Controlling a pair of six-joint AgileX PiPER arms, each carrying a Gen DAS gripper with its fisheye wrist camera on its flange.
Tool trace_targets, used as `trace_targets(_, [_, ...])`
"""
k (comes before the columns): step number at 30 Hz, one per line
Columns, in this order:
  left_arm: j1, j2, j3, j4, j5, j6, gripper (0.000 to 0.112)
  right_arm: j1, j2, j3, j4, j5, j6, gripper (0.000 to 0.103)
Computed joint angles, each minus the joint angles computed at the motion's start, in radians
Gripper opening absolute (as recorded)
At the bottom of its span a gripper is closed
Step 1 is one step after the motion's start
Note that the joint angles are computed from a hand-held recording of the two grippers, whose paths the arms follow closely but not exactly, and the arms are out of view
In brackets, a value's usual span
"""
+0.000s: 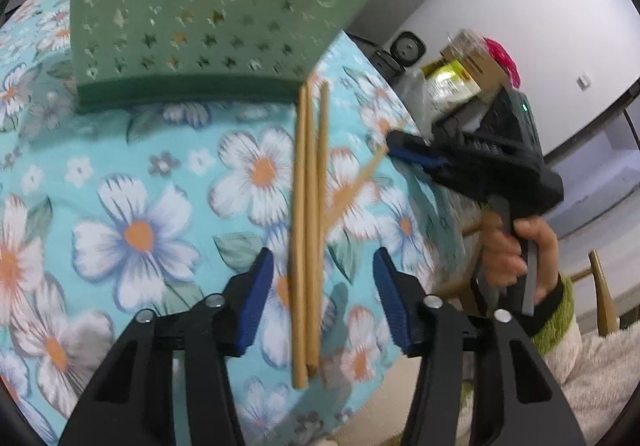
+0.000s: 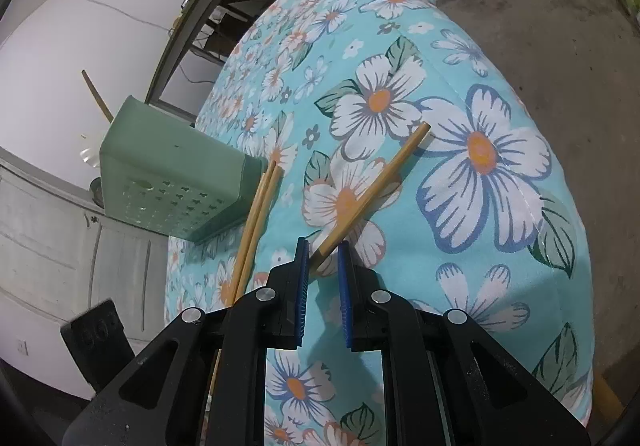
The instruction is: Organize utensils
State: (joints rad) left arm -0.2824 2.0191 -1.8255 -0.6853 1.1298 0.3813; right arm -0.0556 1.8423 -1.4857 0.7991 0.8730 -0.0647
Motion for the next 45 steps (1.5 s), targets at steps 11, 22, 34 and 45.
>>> trace_targets(11, [-0.031, 0.256, -0.387, 0.075, 0.037, -0.194, 0.013, 0.006, 0.067, -0.091, -0.015, 0.033, 0.009, 0.013])
trace_targets(22, [-0.069, 0.258, -0.391, 0.133, -0.013, -0.208, 0.007, 0.17, 0.168, -0.337, -0.448, 0.032, 0.19, 0.017])
trace_targets(34, [-0.142, 0.14, -0.228, 0.36, -0.088, -0.163, 0.006, 0.198, 0.24, -0.511, -0.566, 0.202, 0.136, 0.014])
trace_targets(45, [-0.085, -0.048, 0.055, 0.333, -0.163, -0.15, 0.006, 0.146, 0.147, -0.33, -0.451, 0.142, 0.076, 0.003])
